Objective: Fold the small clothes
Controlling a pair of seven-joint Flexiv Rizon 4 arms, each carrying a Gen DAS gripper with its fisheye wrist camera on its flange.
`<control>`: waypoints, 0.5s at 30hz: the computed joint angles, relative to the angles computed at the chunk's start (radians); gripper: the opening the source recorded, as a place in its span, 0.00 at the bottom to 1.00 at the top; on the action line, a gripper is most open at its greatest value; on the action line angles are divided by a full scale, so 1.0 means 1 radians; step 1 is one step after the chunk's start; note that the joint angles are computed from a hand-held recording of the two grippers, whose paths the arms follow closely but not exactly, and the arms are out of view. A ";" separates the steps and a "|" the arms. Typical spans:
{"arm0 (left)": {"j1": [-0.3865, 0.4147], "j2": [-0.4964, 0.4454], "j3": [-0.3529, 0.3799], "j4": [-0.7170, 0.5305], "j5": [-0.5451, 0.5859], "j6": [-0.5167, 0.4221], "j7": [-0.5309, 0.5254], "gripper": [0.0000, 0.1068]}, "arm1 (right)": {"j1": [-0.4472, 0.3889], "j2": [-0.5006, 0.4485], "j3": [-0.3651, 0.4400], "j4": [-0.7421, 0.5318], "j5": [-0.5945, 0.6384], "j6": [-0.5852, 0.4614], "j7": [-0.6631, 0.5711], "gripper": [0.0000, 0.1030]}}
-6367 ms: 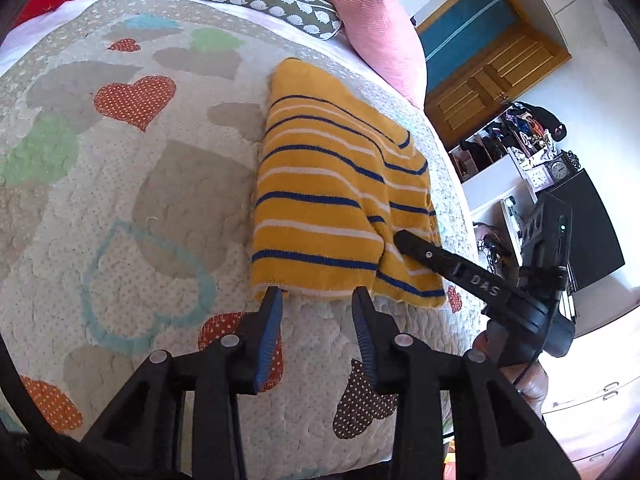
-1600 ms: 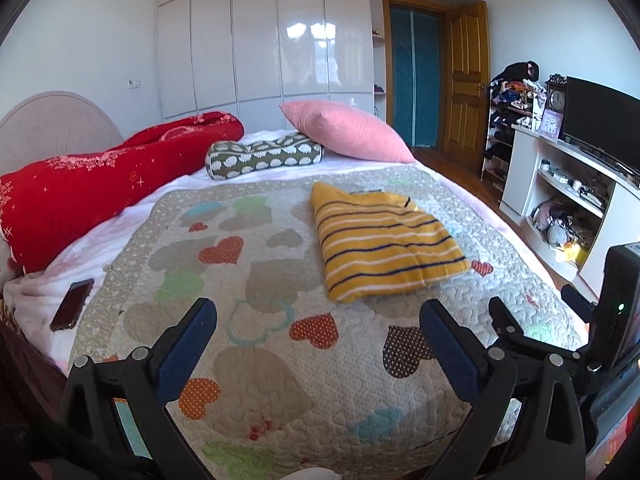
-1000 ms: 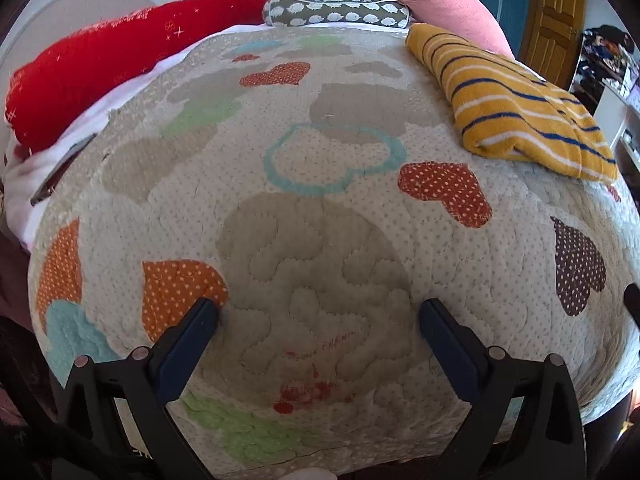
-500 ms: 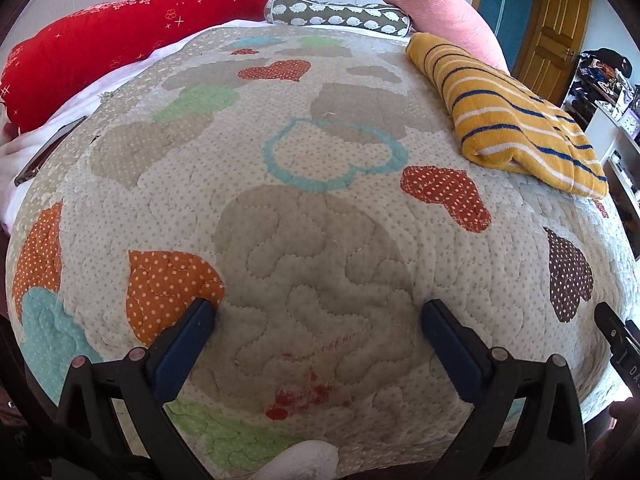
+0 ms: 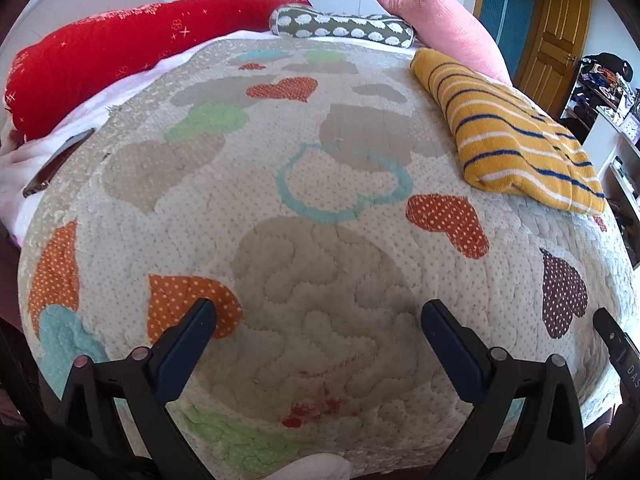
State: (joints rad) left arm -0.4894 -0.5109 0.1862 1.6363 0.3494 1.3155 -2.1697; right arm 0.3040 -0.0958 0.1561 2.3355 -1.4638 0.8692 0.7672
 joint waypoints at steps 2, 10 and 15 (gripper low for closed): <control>-0.032 0.019 0.039 0.000 0.041 0.015 -0.036 0.96 | -0.013 0.011 -0.003 0.003 0.029 0.045 -0.060 1.00; -0.031 0.120 0.010 0.025 0.138 0.105 -0.010 0.96 | 0.013 0.101 0.037 0.009 0.010 -0.084 -0.122 1.00; -0.016 0.131 -0.043 0.026 0.098 0.153 0.094 0.96 | 0.006 0.129 0.038 -0.018 -0.041 -0.077 -0.201 1.00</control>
State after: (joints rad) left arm -0.5052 -0.3802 0.1434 1.6627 0.4479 1.4680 -2.0758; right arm 0.3095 0.0330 0.1943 2.3179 -1.5050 0.7920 0.5664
